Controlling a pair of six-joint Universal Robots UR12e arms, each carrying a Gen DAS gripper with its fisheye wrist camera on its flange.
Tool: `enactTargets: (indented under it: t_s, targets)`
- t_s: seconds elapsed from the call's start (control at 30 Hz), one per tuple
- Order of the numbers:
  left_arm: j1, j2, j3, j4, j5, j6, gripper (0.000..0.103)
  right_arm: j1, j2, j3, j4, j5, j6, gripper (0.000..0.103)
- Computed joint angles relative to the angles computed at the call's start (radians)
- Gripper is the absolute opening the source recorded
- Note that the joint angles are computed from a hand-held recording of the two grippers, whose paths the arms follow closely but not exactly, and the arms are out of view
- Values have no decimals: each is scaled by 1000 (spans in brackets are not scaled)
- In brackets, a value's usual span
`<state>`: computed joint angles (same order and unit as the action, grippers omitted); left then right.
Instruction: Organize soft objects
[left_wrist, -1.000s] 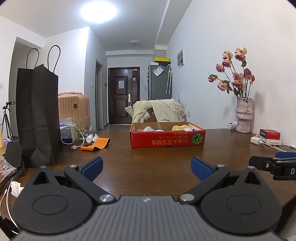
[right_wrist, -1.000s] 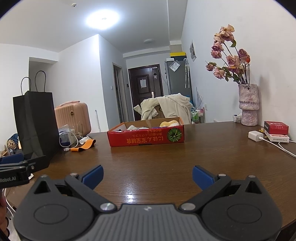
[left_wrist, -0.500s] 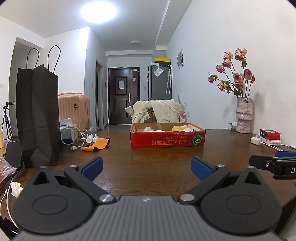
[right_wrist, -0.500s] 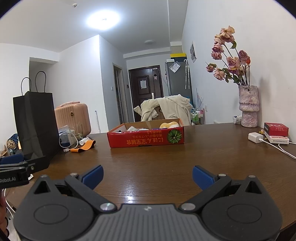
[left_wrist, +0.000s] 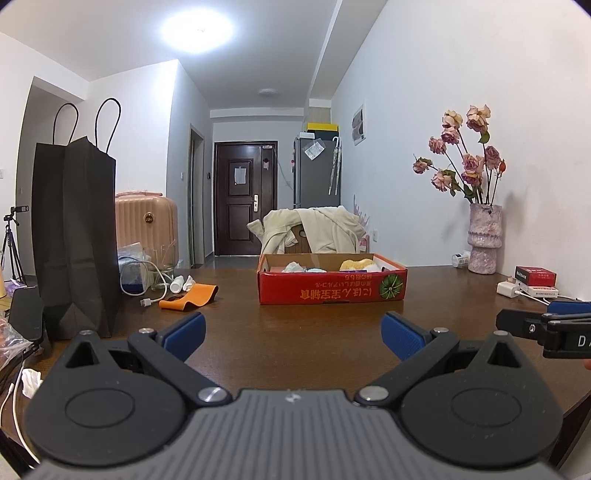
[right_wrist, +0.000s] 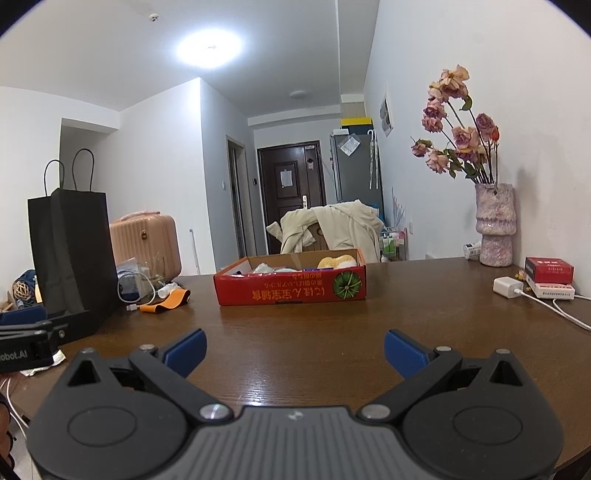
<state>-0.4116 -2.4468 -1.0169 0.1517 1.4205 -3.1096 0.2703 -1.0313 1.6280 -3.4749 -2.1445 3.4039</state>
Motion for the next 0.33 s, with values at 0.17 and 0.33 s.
enactTargets:
  t_s: [0.17, 0.33]
  targets:
    - [0, -1, 1, 1, 0, -1, 103, 1, 1, 1, -7, 0, -3, 103]
    - [-1, -3, 2, 9, 3, 2, 103, 3, 3, 1, -20, -2, -10, 103]
